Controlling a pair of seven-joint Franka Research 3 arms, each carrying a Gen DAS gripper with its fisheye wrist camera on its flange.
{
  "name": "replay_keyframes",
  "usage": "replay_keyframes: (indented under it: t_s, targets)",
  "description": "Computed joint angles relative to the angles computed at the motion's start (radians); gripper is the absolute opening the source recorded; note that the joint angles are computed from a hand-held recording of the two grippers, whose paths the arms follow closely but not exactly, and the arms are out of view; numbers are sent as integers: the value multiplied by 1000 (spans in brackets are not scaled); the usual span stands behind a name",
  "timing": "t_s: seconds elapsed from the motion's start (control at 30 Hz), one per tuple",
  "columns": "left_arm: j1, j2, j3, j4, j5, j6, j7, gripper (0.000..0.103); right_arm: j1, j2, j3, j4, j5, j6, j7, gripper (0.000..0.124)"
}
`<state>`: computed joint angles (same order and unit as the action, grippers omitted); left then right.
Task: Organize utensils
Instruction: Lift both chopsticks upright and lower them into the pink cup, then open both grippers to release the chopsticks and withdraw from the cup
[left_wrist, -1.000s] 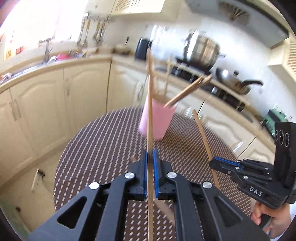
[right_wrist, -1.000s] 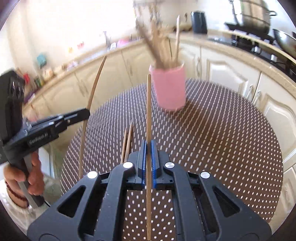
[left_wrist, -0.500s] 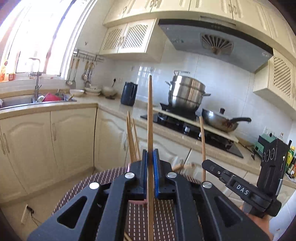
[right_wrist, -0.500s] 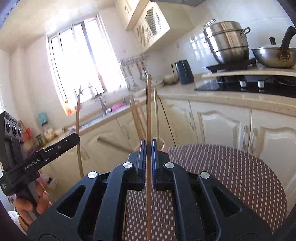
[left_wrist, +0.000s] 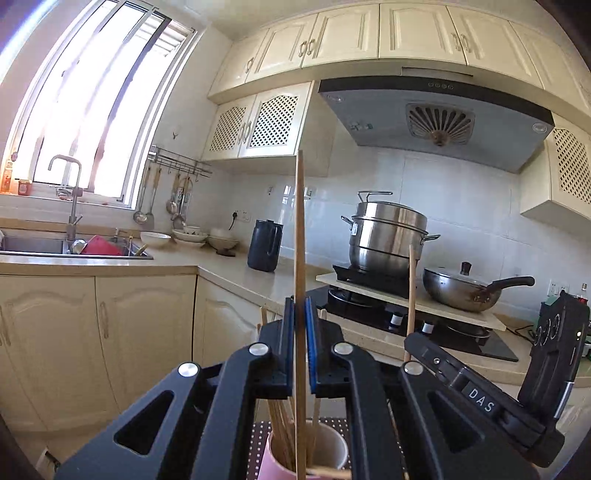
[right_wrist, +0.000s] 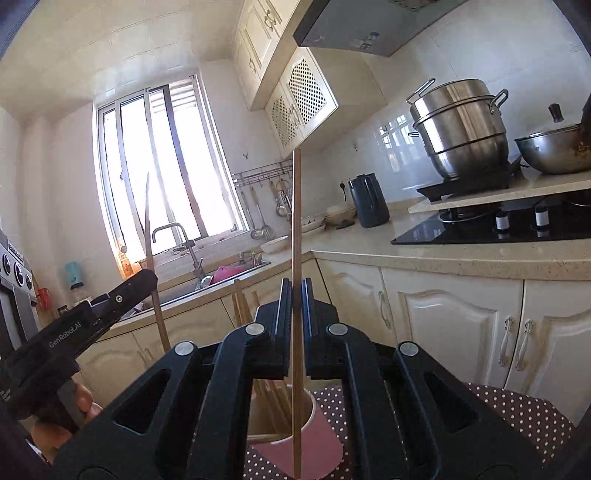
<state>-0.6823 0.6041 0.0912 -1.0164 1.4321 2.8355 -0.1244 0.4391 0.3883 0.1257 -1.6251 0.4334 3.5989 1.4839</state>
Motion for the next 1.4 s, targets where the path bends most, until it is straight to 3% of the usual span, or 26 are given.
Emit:
replay_keyframes:
  t_s: [0.23,0.43,0.63,0.87,0.97,1.2,1.27,1.3,1.4]
  targets:
    - [15,98,31,121,-29,23,-17,6,-51,93,45,108,-134,47,73,6]
    - [3,129,77,130,-54,44,-44,6,-79,149,73,166,-227,39,121,6]
    - [9,135,71,110,-111,64,18,6,-106,149,94,137,-294,29,165,6]
    - [-13,80,92,7,-64,96,-42,6,-110,101,89,42,-302,39,181,6]
    - [-14,51,80,-37,-20,98,-74,6,-122,77,95,-4,-318,52,202,6]
    - [7,1,13,-109,-1,85,-16,8,-138,33,106,-84,-374,42,246,6]
    - [11,-13,-2,-128,-2,72,-2,15,-149,26,117,-98,-399,31,266,6]
    - [7,-27,-1,-144,14,65,-20,26,-156,23,123,-105,-408,30,280,6]
    - [20,-57,-24,-180,37,53,-35,29,-159,10,124,-121,-418,13,301,6]
